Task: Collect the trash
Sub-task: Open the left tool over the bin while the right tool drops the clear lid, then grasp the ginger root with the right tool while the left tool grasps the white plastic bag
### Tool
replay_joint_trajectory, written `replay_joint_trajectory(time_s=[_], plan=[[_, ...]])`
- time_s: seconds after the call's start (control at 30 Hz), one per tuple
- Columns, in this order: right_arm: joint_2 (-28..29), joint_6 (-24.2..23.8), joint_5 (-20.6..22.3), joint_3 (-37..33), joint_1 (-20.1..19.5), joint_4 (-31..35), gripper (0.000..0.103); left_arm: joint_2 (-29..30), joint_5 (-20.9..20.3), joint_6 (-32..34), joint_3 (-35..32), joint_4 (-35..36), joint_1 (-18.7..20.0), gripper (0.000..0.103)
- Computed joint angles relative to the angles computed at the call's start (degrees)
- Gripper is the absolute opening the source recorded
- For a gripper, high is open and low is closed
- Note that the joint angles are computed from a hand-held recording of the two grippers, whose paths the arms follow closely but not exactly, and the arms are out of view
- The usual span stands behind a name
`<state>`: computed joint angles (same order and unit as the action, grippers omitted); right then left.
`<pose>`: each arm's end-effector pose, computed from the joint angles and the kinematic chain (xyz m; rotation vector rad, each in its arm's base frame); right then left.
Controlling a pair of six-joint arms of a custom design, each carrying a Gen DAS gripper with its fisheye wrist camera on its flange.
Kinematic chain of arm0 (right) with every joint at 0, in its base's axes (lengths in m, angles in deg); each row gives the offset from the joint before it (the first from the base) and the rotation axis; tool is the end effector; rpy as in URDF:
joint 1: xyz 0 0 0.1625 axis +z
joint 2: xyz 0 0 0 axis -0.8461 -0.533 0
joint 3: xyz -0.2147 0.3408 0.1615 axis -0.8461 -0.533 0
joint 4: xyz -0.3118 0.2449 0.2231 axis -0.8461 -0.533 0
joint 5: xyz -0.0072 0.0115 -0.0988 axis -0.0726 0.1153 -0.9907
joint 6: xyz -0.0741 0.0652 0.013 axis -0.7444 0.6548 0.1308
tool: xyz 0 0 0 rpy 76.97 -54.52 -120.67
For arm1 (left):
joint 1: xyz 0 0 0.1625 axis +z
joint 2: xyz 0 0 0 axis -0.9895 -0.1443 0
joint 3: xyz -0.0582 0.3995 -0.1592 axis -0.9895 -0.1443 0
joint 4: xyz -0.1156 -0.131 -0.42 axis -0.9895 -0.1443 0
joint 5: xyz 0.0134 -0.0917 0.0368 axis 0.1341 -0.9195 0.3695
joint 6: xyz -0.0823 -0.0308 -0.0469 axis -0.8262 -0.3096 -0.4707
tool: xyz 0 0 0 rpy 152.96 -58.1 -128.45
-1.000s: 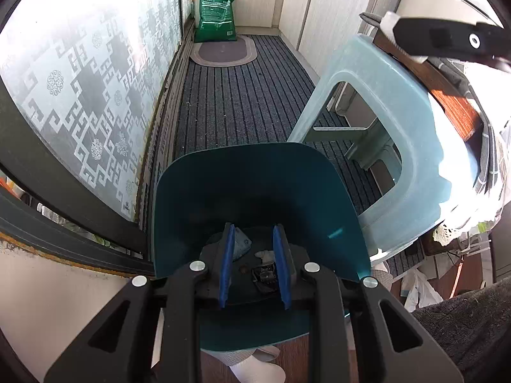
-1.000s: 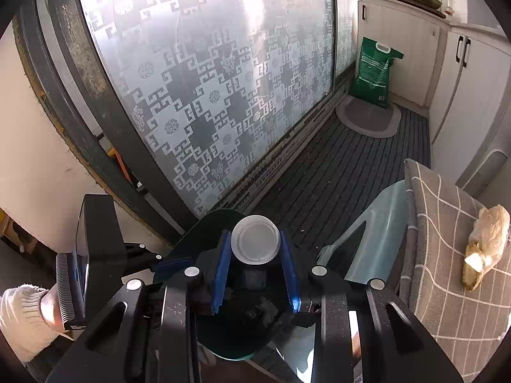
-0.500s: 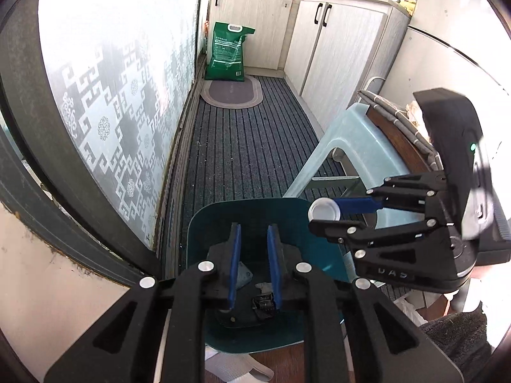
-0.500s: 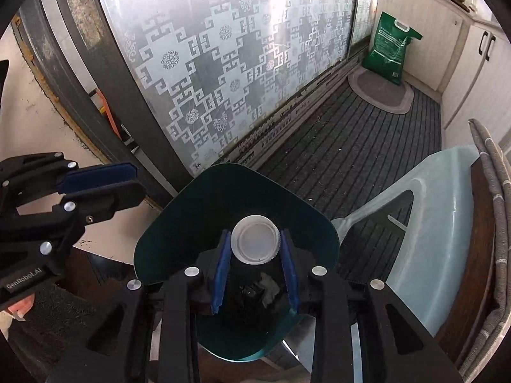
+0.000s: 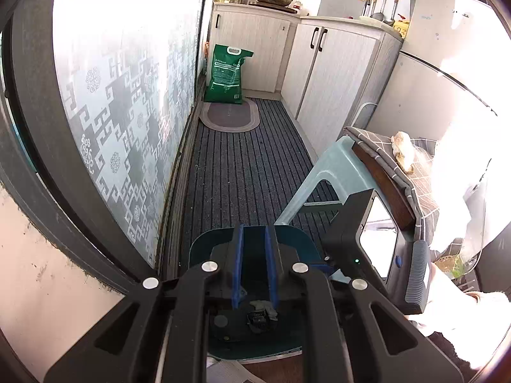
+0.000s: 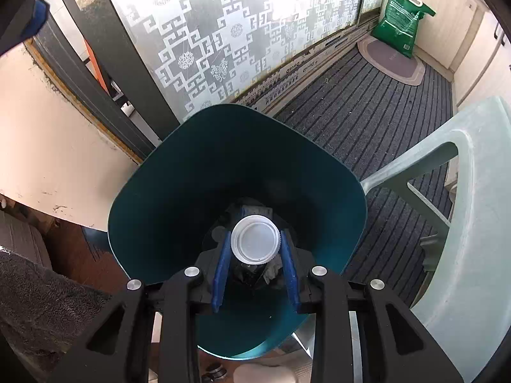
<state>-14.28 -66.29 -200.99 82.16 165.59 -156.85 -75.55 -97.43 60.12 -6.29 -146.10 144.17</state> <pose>0.3159 -0.7453 0.0896 0.5260 -2.4379 0.2131 -0.2100 -0.7753 0.3042 0.9610 2.5256 -0.6659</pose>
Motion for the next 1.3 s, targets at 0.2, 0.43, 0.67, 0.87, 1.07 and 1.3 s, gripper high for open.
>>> replay_joint_trajectory(time_s=[0.2, 0.43, 0.67, 0.87, 1.07, 1.3], plan=[[-0.36, 0.5, 0.42, 1.45, -0.28, 1.33, 0.043, -0.79, -1.33, -0.88, 0.03, -1.31, -1.02, 0.015], [-2.02, -1.45, 0.91, 3.48, 0.34, -0.57, 0.043, -1.19, -2.19, -1.78, -0.29, -3.7, -2.02, 0.023], [-4.84, -5.4, 2.53, 5.8, 2.28, -8.15, 0.038, -1.18, -2.84, -1.56, -0.42, -6.04, -3.18, 0.03], [-8.46, -8.1, 3.99, 7.07, 3.92, -14.82, 0.037, -0.8, -3.19, -1.42, -0.32, -7.65, -4.39, 0.034], [-12.72, -9.83, 2.4, 9.14, 4.58, -19.92, 0.037, 0.3, -3.77, -1.91, -0.6, -8.18, -5.73, 0.037], [-17.73, -9.89, -0.65, 13.02, 3.11, -25.48, 0.037, 2.47, -4.31, -2.05, -0.95, -8.15, -7.26, 0.043]])
